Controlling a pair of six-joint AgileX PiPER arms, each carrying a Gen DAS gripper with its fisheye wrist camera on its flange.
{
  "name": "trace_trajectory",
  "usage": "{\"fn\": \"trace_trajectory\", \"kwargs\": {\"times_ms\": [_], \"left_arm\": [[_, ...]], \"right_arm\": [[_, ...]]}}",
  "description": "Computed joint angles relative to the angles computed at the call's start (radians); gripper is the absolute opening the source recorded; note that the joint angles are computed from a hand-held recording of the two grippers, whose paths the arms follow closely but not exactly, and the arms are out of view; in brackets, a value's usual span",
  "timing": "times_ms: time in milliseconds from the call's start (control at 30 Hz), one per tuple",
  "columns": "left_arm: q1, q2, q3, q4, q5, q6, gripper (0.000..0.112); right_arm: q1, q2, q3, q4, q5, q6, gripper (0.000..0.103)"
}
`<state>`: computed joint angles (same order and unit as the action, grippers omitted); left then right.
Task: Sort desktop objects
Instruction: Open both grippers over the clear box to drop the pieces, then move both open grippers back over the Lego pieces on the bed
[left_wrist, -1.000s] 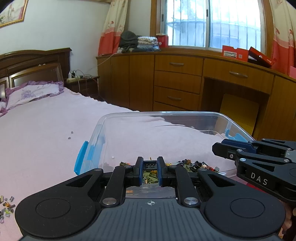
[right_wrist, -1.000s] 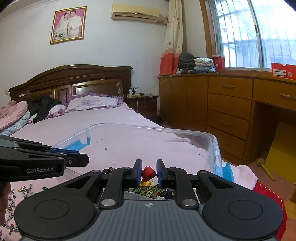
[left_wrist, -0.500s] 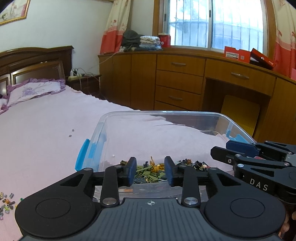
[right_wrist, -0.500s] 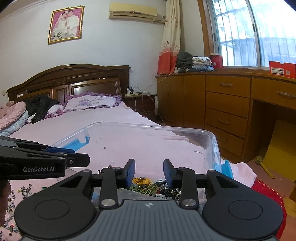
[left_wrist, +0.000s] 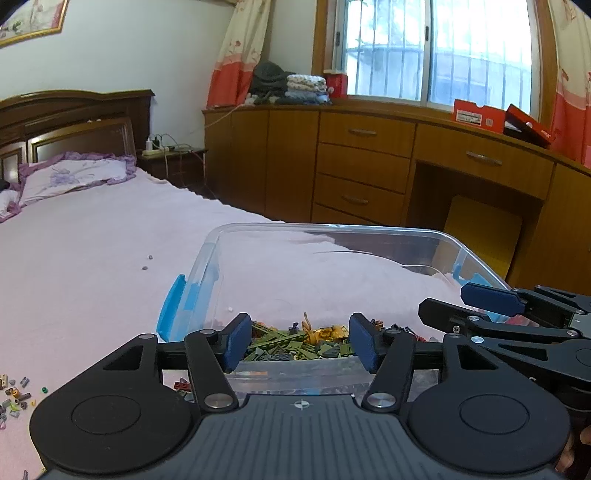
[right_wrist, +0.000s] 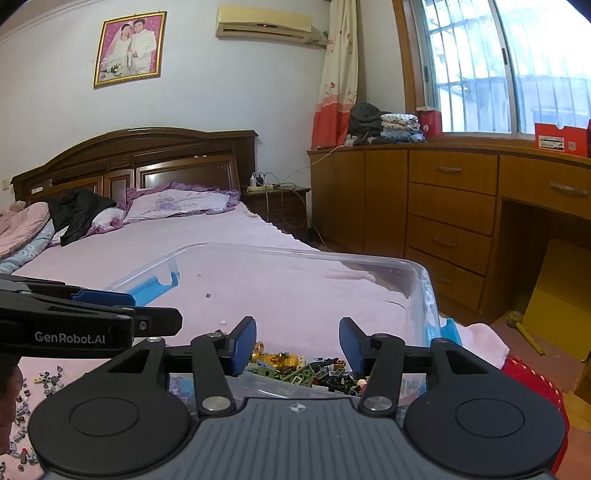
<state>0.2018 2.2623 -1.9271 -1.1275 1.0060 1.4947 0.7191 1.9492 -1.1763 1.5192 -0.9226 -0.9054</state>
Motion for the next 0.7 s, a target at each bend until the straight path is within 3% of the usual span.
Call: {"fn": "trace_trajectory", "kwargs": {"times_ms": [700], "left_arm": [[0.090,-0.028,0.028,-0.060,0.031,0.011,0.070]], "right_arm": [[0.039,0.015,-0.097,0.023,-0.012,-0.096,0.068]]}}
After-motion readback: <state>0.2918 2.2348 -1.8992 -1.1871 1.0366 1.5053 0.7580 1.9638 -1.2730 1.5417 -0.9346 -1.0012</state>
